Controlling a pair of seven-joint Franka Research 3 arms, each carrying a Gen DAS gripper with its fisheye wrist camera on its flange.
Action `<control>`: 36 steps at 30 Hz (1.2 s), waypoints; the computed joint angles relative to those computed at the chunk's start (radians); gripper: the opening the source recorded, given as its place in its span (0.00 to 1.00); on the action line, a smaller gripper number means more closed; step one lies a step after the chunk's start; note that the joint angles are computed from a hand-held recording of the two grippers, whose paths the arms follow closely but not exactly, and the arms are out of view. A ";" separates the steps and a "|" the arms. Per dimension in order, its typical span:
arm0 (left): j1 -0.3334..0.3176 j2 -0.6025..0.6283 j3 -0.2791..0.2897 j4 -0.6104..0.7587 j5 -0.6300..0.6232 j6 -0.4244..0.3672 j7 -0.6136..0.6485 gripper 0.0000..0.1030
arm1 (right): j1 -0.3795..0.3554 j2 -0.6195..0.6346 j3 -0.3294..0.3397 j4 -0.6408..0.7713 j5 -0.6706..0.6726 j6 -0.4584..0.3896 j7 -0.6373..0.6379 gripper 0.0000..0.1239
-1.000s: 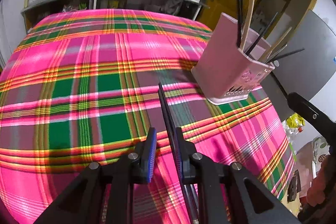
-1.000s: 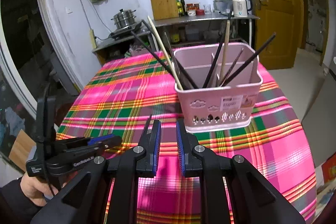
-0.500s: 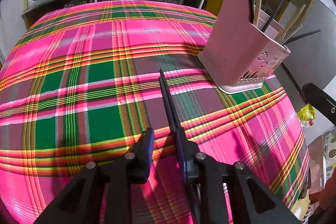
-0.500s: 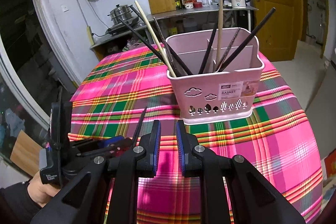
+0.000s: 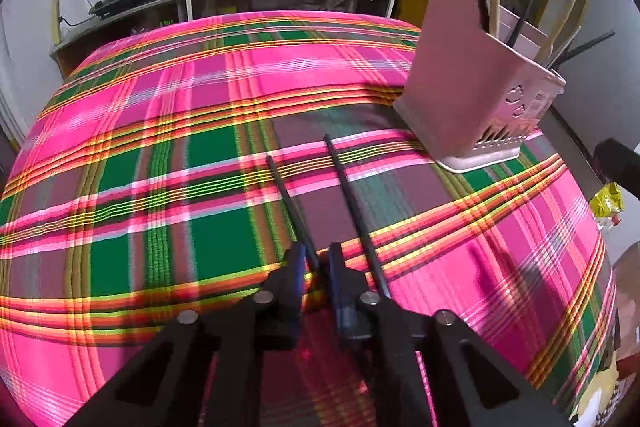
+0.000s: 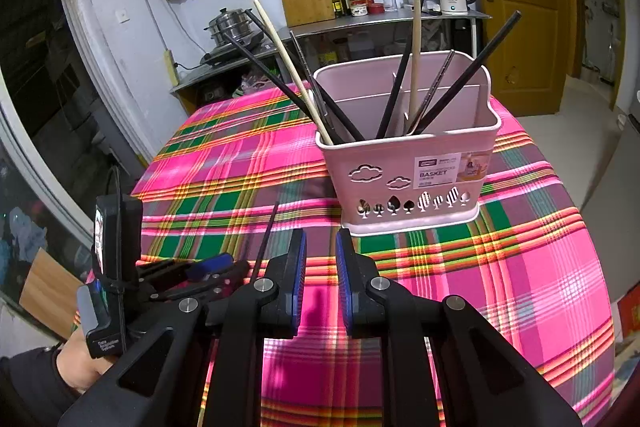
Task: Organize utensils
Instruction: 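Move both open tools down toward the remaining black chopsticks, then close the left tool on a black chopstick while the right tool grasps another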
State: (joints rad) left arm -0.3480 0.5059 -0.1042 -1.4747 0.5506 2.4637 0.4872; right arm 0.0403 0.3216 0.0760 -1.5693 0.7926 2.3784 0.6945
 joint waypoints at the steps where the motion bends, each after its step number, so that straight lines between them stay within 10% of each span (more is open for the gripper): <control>1: 0.010 -0.012 -0.004 -0.021 -0.010 0.020 0.001 0.11 | 0.001 -0.001 0.001 -0.002 0.000 -0.002 0.001 0.12; 18: 0.116 -0.277 -0.001 -0.400 0.039 0.114 -0.203 0.07 | 0.075 0.070 0.025 0.024 -0.093 -0.049 0.049 0.12; 36: 0.128 -0.238 -0.010 -0.342 0.074 0.062 -0.209 0.08 | 0.157 0.229 0.023 0.181 -0.320 -0.039 0.229 0.12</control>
State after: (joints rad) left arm -0.2200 0.2681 -0.1137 -1.8163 0.6246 2.5259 0.2778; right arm 0.1976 0.5502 0.0991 -1.3885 0.4731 2.3395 0.9239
